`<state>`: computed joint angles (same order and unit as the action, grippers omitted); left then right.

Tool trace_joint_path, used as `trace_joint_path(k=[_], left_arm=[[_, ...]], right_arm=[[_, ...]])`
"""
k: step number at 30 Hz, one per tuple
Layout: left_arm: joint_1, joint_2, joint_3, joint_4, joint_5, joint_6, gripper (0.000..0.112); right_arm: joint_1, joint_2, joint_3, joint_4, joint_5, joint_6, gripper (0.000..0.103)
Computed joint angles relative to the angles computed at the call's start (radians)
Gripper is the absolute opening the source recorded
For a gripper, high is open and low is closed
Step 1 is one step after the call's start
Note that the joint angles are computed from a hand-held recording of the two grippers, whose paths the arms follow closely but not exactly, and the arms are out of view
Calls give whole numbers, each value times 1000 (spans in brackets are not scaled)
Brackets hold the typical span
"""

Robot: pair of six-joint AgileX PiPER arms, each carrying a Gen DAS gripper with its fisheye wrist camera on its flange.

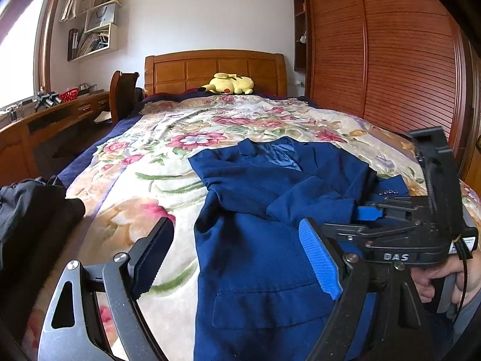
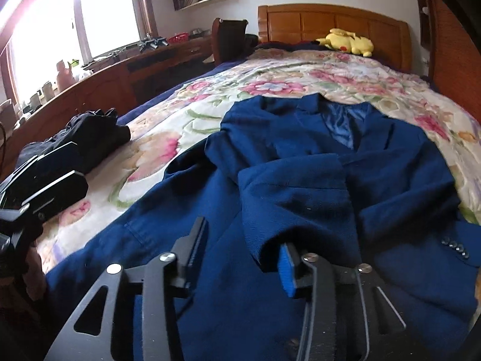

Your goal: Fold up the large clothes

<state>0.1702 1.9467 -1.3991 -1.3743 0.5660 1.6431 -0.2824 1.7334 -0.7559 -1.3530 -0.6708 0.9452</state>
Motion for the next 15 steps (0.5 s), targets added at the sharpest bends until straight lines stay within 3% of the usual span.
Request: trace_joint_path(k=[3, 8, 12, 15], left_arm=[[1, -10, 20, 24, 32, -36, 86], [-28, -77, 123, -20, 21, 63, 86], [-60, -99, 142, 18, 24, 19, 86], [-112, -102, 128, 63, -16, -34, 86]], right_arm=[[-70, 0, -11, -145, -55, 61, 53], [-187, -27, 19, -166, -113, 12, 53], [-240, -36, 50, -111, -93, -83, 53], [-259, -33, 61, -49, -61, -143, 54]])
